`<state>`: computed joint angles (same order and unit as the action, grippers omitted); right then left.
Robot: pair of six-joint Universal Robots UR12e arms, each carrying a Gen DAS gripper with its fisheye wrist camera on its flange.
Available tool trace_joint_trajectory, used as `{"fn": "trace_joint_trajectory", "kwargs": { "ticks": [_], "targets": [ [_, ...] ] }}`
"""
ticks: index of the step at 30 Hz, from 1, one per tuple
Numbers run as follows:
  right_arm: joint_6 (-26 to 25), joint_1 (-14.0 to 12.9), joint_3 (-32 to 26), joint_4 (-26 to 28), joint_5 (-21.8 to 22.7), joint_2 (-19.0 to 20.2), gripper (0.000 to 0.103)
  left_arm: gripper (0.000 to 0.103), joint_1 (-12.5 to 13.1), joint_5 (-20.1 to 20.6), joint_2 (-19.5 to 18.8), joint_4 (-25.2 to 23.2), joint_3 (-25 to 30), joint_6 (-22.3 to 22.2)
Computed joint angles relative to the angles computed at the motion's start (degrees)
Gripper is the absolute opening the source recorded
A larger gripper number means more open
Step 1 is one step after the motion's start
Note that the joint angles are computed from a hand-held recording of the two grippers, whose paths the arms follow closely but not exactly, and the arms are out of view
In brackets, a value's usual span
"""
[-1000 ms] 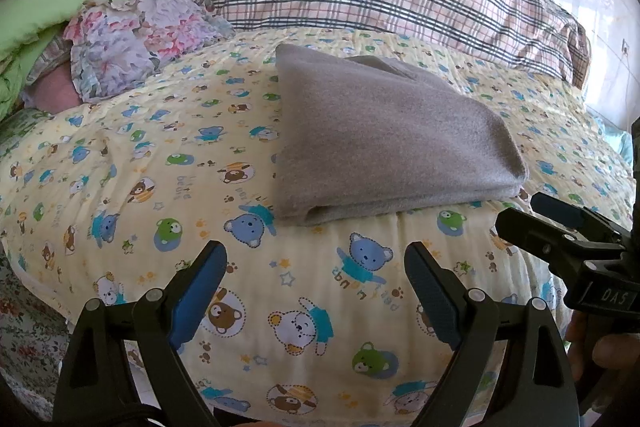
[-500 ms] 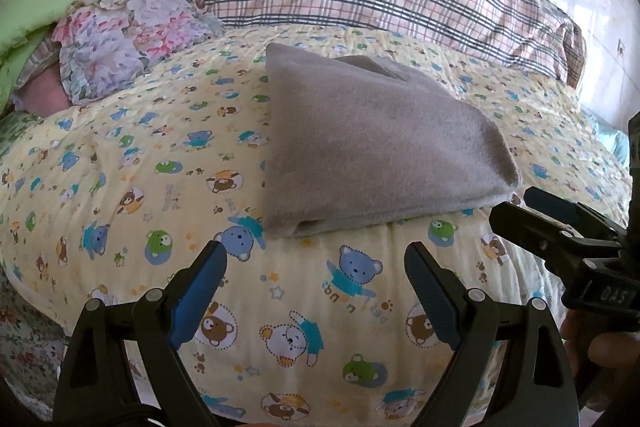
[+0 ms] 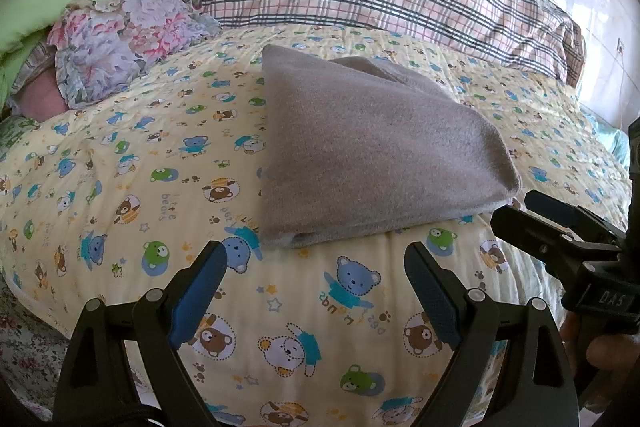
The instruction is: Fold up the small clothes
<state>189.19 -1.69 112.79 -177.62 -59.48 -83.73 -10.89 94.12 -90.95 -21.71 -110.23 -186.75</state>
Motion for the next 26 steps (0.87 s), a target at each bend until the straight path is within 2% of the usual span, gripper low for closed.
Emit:
{"fn": "trace_joint_trajectory", "kwargs": {
  "ticks": [26],
  "targets": [
    [0.0,-0.4,0.0,0.3,0.7,0.0,0.098,0.091,-0.1,-0.4,0.1,-0.6,0.2,0.1]
  ]
}}
